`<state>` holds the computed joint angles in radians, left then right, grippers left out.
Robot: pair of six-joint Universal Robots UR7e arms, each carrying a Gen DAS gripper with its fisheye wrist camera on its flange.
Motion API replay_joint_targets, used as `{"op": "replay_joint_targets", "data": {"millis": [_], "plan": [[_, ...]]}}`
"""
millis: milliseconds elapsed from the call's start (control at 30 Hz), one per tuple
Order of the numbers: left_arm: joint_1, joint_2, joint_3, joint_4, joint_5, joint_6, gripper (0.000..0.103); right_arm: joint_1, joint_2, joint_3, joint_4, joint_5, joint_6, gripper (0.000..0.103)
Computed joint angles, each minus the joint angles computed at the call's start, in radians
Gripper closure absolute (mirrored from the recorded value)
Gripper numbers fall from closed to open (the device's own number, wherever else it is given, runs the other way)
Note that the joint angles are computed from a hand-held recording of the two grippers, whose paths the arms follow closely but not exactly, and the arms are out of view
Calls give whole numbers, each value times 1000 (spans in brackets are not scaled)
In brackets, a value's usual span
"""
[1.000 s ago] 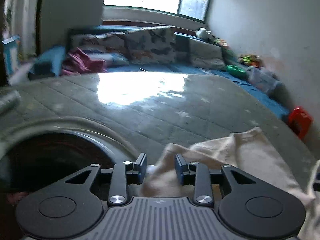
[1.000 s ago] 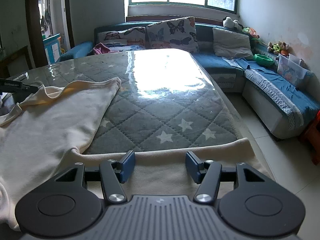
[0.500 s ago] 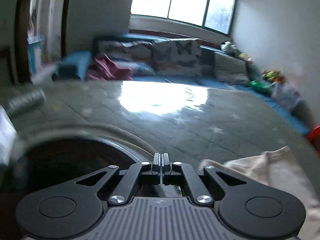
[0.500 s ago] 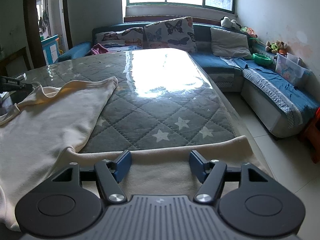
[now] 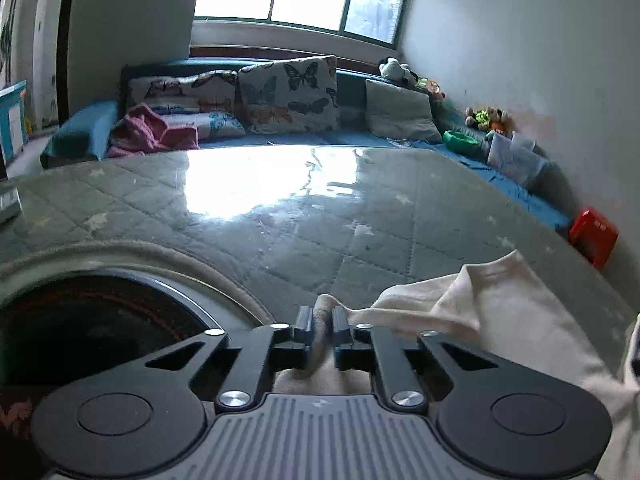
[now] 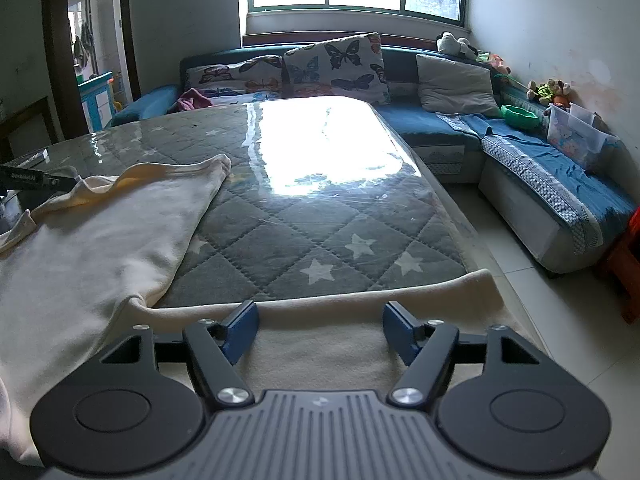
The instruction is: Fold clothes
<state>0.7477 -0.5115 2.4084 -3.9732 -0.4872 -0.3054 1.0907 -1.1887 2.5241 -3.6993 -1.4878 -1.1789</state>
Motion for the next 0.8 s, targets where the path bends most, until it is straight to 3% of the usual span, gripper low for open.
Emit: {"op": "replay_joint_targets", "data": {"millis": [100,300,533,633,800], "plan": [[-10,26,-21,-12,55,15,97,3,6,-5,-7,-9,8,25],[-2,20,-29,49,164,-97,98,-7,3,-5,-6,1,5,20],[5,-38,-5,216,190,-249,97,-10,-5,-18,26,2,5,12],[-2,-58,11,265,188,-299,92,-11,-4,-20,29,1,1,9],[-79,-92,82,313,208,-400,85,17,-12,-22,43,-46,3,8]]}}
